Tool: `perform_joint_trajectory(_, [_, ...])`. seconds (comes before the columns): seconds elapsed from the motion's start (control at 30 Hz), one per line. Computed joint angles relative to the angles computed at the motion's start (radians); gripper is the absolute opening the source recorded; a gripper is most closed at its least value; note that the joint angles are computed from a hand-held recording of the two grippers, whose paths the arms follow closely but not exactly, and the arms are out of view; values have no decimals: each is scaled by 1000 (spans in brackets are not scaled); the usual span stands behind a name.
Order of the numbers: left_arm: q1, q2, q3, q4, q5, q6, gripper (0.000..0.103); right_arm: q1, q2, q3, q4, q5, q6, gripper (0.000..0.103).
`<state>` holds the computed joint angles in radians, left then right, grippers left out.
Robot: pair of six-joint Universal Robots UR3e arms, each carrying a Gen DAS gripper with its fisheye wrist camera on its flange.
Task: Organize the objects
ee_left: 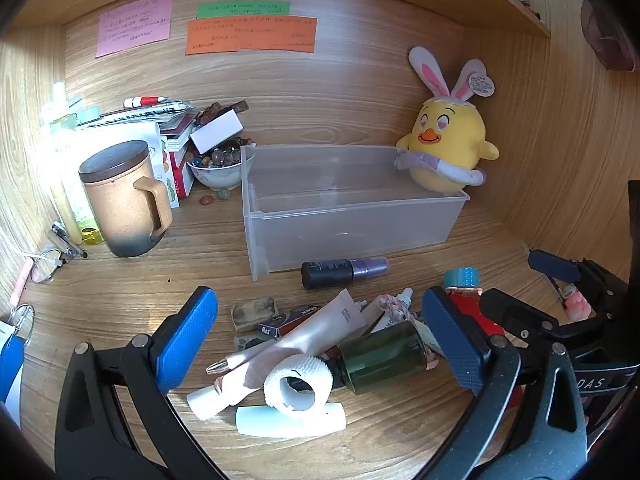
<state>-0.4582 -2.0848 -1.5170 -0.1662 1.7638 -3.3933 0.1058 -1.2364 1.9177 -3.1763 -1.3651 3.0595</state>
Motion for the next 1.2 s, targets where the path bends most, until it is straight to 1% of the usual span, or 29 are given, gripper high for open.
perform_joint_trajectory(0.17, [-9,-3,2,5,14,11,103,8,6,-8,-3,-42,-19,103])
perform_joint_trajectory(0.57, [-16,-4,17,-7,20,0,103,-16,-7,8,5,11,-13,103])
perform_joint_trajectory(0.7, [-17,-3,17,-11,22,-5,103,-13,-6,8,5,9,-13,103])
perform_joint_trajectory(0.73, [-22,-5,21,-16,35,-16,103,-12,-7,7,5,7,-12,103])
perform_joint_trajectory(1.2, [-9,15,-5,-9,29,-28,103,-14,-9,2,19,12,-4,103])
